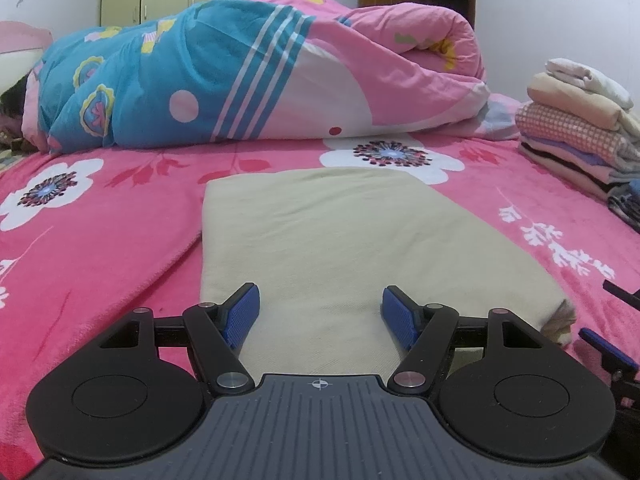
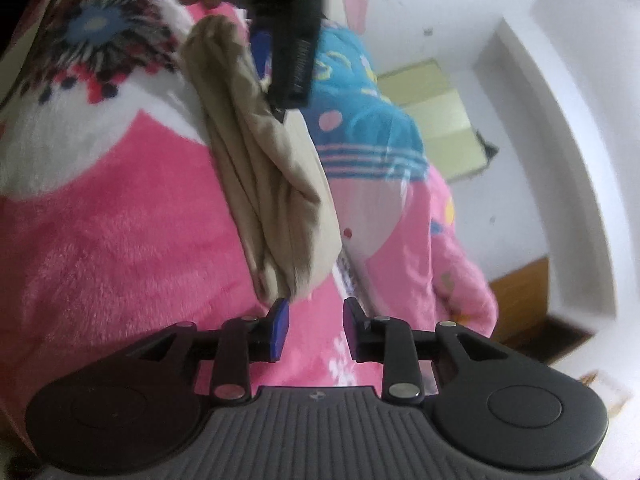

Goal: Fold clothes

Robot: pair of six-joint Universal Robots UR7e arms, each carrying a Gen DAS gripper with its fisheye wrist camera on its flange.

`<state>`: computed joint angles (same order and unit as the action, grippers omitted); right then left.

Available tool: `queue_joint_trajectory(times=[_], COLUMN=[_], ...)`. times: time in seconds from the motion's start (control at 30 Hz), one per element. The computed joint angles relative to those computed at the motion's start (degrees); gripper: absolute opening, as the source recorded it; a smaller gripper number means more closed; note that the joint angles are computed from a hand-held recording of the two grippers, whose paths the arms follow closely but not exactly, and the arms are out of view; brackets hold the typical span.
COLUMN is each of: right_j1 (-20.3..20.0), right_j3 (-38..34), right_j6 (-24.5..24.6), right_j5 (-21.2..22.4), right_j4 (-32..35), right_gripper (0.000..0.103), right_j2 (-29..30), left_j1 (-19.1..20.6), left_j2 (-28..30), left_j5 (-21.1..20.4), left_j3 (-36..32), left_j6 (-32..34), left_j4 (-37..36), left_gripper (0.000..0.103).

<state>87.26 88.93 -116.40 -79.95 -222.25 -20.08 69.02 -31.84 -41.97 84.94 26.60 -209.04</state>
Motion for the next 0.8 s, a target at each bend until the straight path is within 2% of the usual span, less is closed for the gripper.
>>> queue_joint_trajectory(times=[0.1, 0.2, 0.3, 0.33, 0.43, 0.53, 0.7, 0.8], right_j1=[1.61, 3.47, 4.50, 4.69, 4.74, 5.27, 5.84, 5.86], right_j3=[0.69, -0.68, -3.16, -4.69, -6.02, -5.91, -5.71, -4.88], right_j6=[8.78, 22.17, 29.65, 29.55, 29.10, 30.78, 33.14, 36.80], right_j5=[-3.94, -7.38, -10.98, -11.88, -12.97, -13.29, -13.48, -12.43], right_j4=[7.07, 19.27, 31.59, 33.59, 34.11, 32.36, 36.16, 36.58], right_gripper=[0.031, 0.031, 0.032, 0.032, 0.031, 0.029, 0.030, 0.031], right_j2=[-2.87, -6.23, -8.59, -8.18, -7.53, -7.48, -8.92, -10.53], left_j1=[0.00, -0.01, -0.01, -0.01, 0.03, 0.08, 0.13, 0.15], left_j2=[-0.13, -0.26, -0.31, -0.32, -0.39, -0.59, -0.74, -0.64], left_j5=[0.00, 0.04, 0.00, -0.02, -0.17, -0.41, -0.68, -0.87], left_j3=[0.02, 0.03, 0.04, 0.04, 0.10, 0.22, 0.28, 0.36], left_j6=[-0.06, -0.20, -0.20, -0.20, -0.15, -0.41, -0.23, 0.11], left_j4=[0.31, 0.68, 0.72, 0.73, 0.66, 0.96, 1.14, 0.56], left_gripper=[0.068, 0.069, 0.068, 0.069, 0.069, 0.069, 0.069, 0.069])
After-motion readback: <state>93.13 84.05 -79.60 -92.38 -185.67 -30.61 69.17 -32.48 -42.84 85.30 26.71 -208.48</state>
